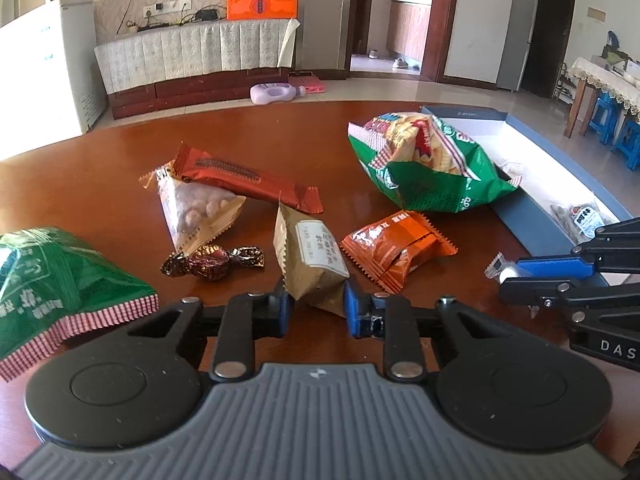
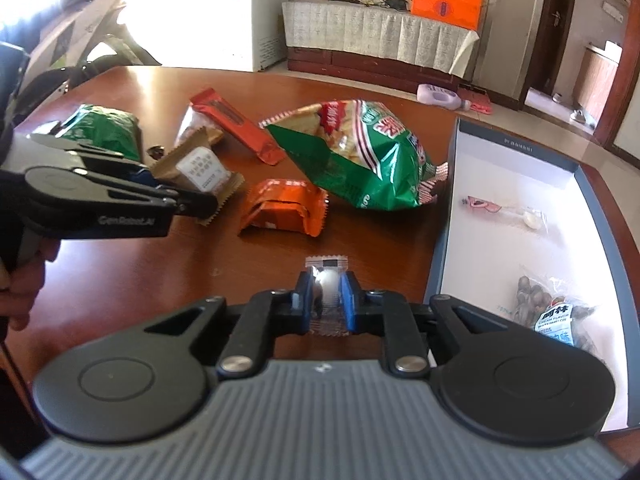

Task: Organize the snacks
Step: 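Grasp the brown paper-wrapped pastry with the left gripper, then carry the pastry with the left gripper while the right carries the candy to the box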

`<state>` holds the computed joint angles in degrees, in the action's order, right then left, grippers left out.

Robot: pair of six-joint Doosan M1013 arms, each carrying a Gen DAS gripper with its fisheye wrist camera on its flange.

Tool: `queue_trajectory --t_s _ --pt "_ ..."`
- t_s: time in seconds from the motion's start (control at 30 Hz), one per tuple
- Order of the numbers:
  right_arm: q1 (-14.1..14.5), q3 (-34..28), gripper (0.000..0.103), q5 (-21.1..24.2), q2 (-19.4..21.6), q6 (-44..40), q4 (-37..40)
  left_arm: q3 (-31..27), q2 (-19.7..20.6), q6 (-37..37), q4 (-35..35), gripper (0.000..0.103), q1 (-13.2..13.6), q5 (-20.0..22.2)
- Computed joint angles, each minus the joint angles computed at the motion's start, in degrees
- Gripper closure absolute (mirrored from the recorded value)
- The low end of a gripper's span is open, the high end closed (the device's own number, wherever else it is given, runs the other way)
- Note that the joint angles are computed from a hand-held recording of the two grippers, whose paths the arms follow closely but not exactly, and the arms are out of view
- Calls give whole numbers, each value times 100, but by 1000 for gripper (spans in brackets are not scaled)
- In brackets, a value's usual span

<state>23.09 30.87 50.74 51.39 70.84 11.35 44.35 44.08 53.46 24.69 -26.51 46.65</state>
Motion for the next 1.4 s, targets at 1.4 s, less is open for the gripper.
queue_trajectory --t_s 1.4 --pt "-183 1200 84 -1191 -828 -497 833 -740 203 -103 473 73 -477 283"
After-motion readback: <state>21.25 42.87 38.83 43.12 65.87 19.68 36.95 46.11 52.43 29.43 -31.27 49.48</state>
